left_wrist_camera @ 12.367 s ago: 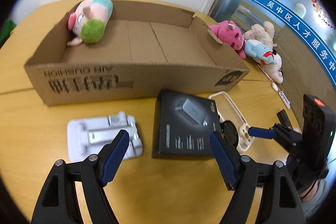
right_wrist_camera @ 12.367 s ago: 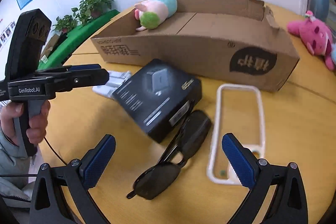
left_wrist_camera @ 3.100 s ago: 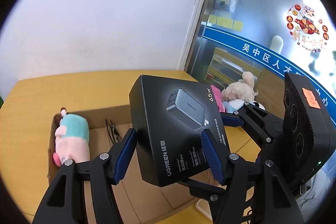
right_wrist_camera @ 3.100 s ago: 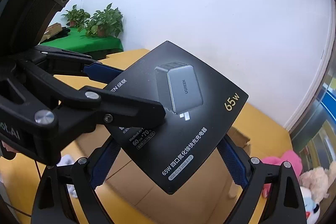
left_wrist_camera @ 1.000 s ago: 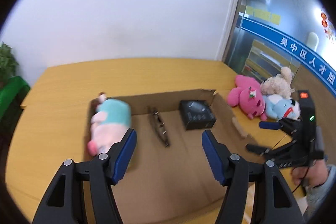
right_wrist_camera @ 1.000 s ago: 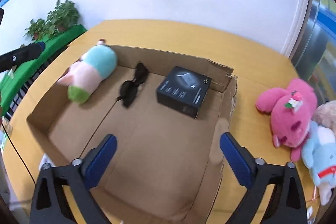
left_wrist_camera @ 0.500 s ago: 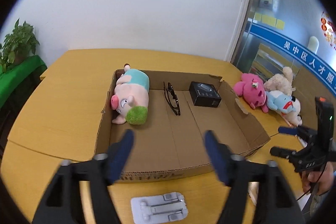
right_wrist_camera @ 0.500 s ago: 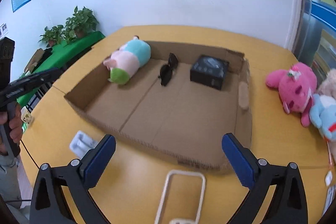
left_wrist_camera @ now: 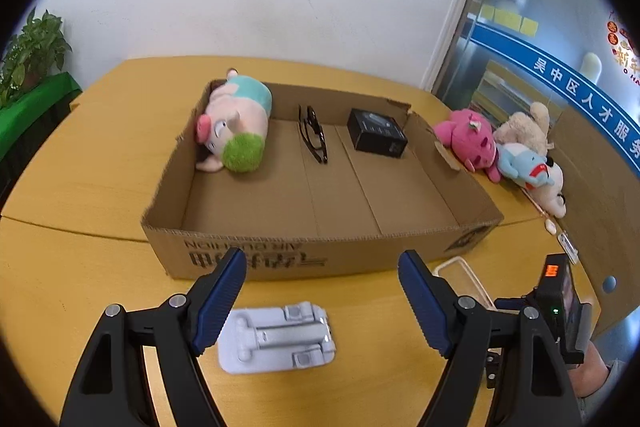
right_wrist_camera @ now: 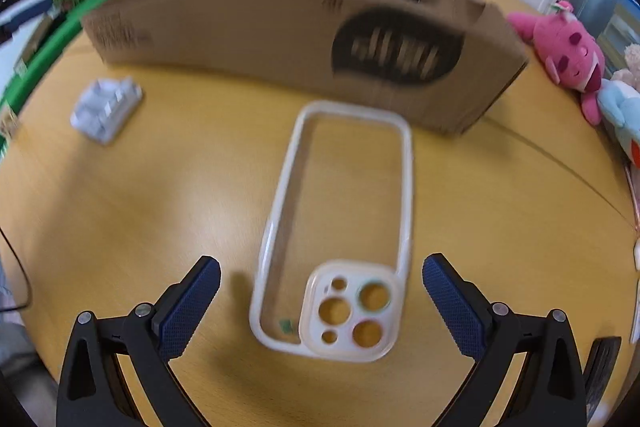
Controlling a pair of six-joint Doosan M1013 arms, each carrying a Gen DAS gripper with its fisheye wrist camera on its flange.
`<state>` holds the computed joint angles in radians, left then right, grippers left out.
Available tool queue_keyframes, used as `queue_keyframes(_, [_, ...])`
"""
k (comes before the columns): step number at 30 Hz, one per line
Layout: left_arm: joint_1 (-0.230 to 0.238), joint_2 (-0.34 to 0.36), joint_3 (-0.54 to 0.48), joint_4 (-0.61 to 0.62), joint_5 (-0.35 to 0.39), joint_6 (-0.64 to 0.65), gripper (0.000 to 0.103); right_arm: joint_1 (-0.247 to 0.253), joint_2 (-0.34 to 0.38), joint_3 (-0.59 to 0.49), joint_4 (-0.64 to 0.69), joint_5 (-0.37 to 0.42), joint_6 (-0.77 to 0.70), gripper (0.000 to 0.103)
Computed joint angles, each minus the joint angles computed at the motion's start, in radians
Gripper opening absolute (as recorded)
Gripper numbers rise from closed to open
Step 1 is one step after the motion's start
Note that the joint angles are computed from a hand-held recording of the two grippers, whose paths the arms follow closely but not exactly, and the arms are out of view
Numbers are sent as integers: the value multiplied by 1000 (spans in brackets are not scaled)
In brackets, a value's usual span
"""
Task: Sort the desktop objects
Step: 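Move both grippers to the white-framed clear phone case and grasp its frame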
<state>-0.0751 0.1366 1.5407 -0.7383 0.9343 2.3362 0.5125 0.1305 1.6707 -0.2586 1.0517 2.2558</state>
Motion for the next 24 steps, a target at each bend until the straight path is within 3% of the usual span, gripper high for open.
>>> queue_keyframes(1, [-1,3,3,0,14,-1,79,-4,-8,10,16,-27,4,103])
queue_keyframes(10, [-18,-2,37,-5,45,28,78,6,-17,7,5,-16,37,101])
queue_keyframes(13, [-26,5,35,-2,68,17,78,20,-23,2,-11,-27,54,82])
queue_keyframes(19, [-53,14,40,-11,127,25,78,24,-50,22,78,-153,86,81])
queue_keyframes(24, [-69,44,30,-41,216,-2,78,-21,-87,67,307,-315,11,81])
